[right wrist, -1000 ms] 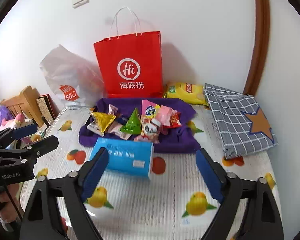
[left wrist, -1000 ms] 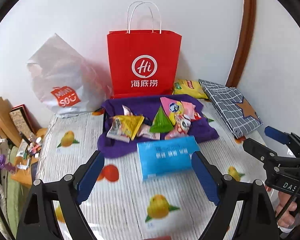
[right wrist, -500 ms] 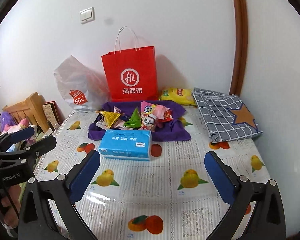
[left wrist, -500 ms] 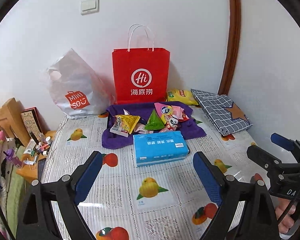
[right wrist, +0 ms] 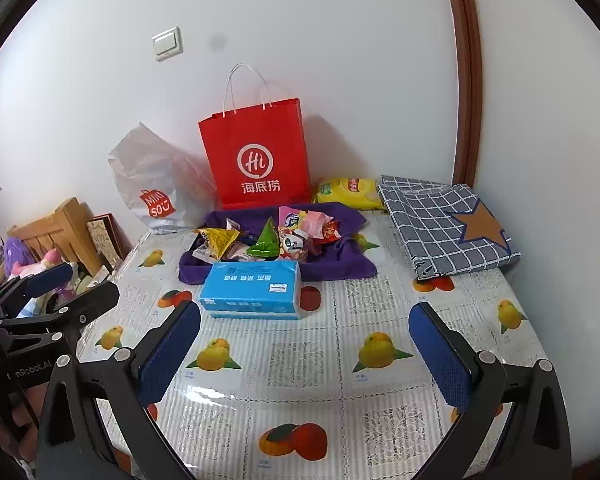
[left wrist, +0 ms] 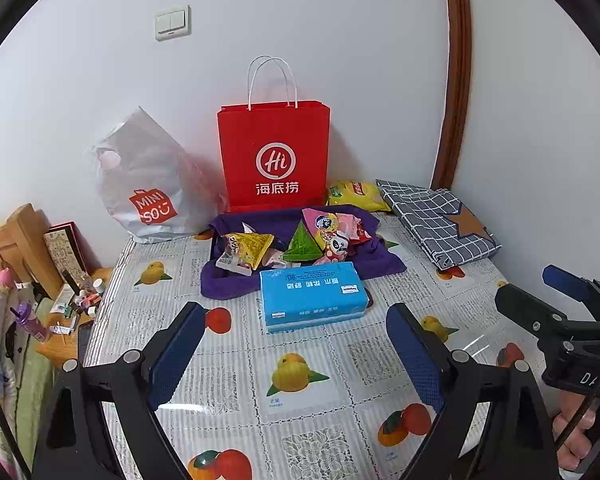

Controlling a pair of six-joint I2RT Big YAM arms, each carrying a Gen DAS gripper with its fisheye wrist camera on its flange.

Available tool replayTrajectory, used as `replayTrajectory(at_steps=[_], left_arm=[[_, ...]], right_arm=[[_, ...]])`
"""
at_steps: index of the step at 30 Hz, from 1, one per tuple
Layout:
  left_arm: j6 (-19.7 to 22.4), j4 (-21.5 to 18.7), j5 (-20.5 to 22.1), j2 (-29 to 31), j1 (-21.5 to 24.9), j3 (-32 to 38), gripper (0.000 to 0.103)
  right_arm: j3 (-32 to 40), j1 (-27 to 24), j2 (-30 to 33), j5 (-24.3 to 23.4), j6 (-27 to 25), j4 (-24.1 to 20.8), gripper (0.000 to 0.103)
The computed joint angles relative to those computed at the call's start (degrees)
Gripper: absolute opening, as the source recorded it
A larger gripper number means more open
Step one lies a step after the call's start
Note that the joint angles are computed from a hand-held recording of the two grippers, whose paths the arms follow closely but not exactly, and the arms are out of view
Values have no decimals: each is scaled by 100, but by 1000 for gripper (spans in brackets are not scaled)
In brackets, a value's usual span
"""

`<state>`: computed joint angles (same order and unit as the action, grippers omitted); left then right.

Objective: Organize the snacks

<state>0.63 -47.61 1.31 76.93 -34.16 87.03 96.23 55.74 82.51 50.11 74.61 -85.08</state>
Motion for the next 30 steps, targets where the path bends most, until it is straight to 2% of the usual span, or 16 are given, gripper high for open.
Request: replayTrajectory(at_steps=[16, 30], left_arm=[[-2, 9, 42, -39, 10, -41, 92], [14, 4, 12, -68, 15, -57, 92]], right_arm=[[118, 33, 94, 25, 115, -224, 103], [107, 41, 103, 23, 60, -165, 103]])
